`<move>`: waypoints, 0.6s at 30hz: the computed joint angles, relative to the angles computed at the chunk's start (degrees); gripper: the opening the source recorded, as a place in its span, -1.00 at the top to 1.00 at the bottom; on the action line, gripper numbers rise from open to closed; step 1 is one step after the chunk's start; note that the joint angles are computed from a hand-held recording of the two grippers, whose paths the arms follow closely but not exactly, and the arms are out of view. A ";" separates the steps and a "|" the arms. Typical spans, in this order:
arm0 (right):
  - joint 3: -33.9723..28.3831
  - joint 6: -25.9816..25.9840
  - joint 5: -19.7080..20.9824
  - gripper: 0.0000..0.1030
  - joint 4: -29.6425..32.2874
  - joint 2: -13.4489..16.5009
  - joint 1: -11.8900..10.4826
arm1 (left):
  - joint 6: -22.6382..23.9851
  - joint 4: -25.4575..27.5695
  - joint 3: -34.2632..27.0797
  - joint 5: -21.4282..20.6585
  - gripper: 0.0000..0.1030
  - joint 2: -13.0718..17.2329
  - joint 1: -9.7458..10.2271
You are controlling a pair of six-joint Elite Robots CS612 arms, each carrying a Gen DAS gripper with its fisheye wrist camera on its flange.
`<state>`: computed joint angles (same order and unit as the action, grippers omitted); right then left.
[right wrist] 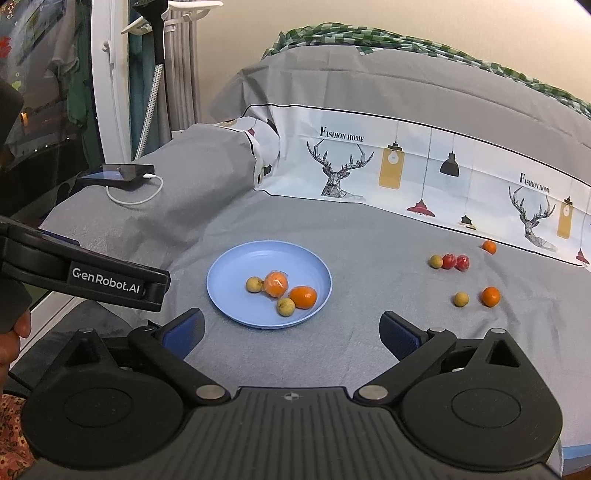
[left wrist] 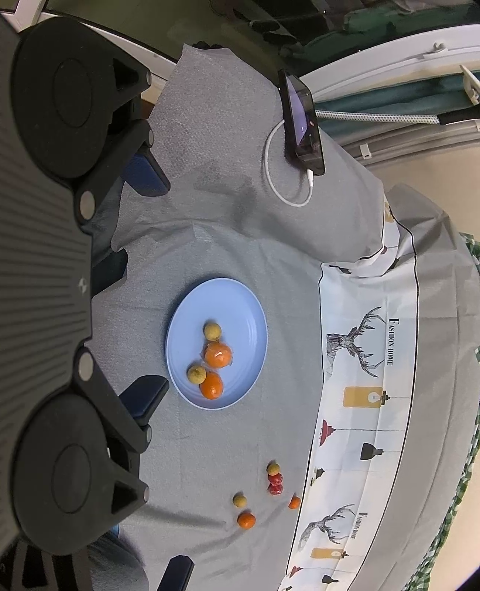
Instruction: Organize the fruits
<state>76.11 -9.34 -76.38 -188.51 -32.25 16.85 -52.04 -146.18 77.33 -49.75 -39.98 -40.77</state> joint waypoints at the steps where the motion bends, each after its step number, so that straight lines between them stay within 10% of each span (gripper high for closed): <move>1: -0.04 -0.06 0.07 -0.95 0.10 0.02 -0.03 | 0.00 0.09 -0.05 -0.05 -0.99 0.02 0.02; 18: -1.52 1.66 1.86 -0.98 3.81 0.88 -0.52 | 0.90 2.93 -2.22 -2.29 -0.99 1.23 0.62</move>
<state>74.59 -7.69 -74.52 -184.70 -31.38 16.34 -51.14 -143.25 75.11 -52.04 -38.76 -40.15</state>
